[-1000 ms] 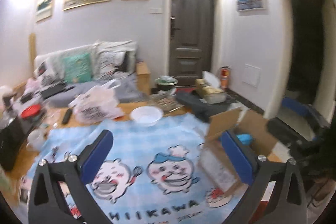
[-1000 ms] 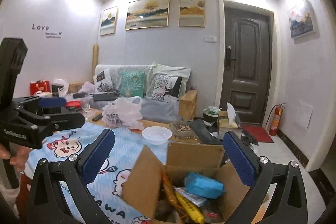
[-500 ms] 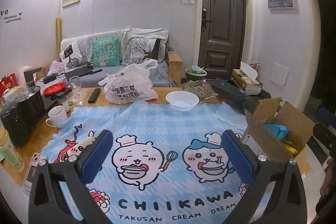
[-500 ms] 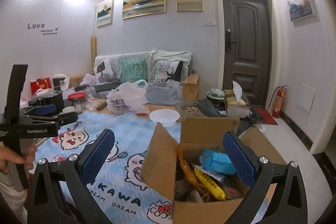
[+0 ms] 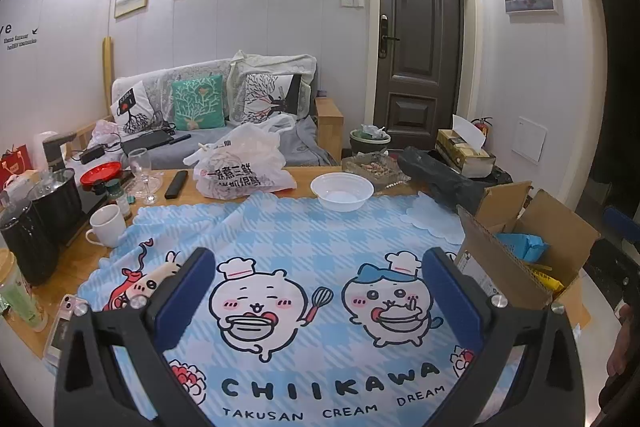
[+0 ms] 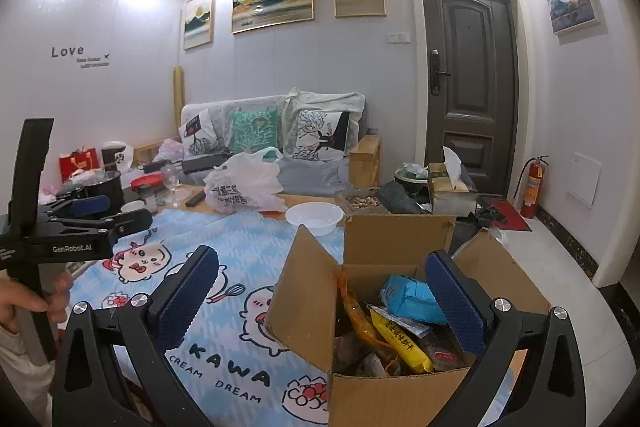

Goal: Organize snacks

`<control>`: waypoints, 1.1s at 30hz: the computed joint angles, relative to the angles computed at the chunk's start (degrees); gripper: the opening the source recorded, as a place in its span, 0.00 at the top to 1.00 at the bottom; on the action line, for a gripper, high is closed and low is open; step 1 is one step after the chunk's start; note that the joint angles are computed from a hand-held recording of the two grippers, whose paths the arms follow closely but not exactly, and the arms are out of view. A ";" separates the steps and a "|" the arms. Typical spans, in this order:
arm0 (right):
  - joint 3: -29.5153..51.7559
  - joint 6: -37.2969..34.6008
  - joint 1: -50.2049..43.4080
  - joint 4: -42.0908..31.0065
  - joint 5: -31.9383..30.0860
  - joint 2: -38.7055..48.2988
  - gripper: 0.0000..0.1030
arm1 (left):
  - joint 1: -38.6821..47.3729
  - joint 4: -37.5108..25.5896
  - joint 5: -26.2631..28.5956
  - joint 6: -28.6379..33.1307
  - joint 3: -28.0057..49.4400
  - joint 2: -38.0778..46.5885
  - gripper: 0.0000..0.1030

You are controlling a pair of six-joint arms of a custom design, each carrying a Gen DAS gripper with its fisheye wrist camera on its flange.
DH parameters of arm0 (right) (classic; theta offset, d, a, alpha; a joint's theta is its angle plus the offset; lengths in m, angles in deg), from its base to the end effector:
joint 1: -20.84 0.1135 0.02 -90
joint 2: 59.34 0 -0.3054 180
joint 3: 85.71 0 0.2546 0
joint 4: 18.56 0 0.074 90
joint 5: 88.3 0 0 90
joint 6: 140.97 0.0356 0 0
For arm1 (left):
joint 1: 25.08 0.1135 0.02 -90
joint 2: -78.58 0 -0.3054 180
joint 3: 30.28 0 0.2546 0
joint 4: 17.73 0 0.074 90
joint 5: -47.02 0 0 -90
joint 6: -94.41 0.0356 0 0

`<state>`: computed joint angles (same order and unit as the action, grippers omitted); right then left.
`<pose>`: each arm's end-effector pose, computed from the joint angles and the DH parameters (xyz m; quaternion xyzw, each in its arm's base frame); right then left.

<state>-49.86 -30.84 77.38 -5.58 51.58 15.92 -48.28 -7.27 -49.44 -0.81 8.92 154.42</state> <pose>0.1472 0.1734 0.2041 -0.0298 0.8016 0.0151 0.5970 0.2293 -0.0939 0.2094 0.1030 0.8418 -0.0832 0.5233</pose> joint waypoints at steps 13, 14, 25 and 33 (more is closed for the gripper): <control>-0.75 1.09 0.60 0.06 0.38 0.08 0.00 | -0.08 -1.26 1.40 0.17 -0.43 -1.66 0.01; -0.70 1.16 0.62 0.07 0.43 0.15 0.00 | -0.09 -1.42 1.44 0.17 -0.43 -1.89 0.01; -0.61 2.34 2.51 0.24 1.84 1.01 0.00 | -0.09 -2.70 2.45 0.42 -0.53 -3.84 0.01; 0.76 3.73 4.69 -0.85 3.39 2.25 0.00 | -0.16 -3.01 2.65 0.41 -0.64 -4.31 0.01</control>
<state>-49.10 -27.11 82.07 -6.43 54.97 18.18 -48.44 -10.28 -46.79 -0.40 8.27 150.12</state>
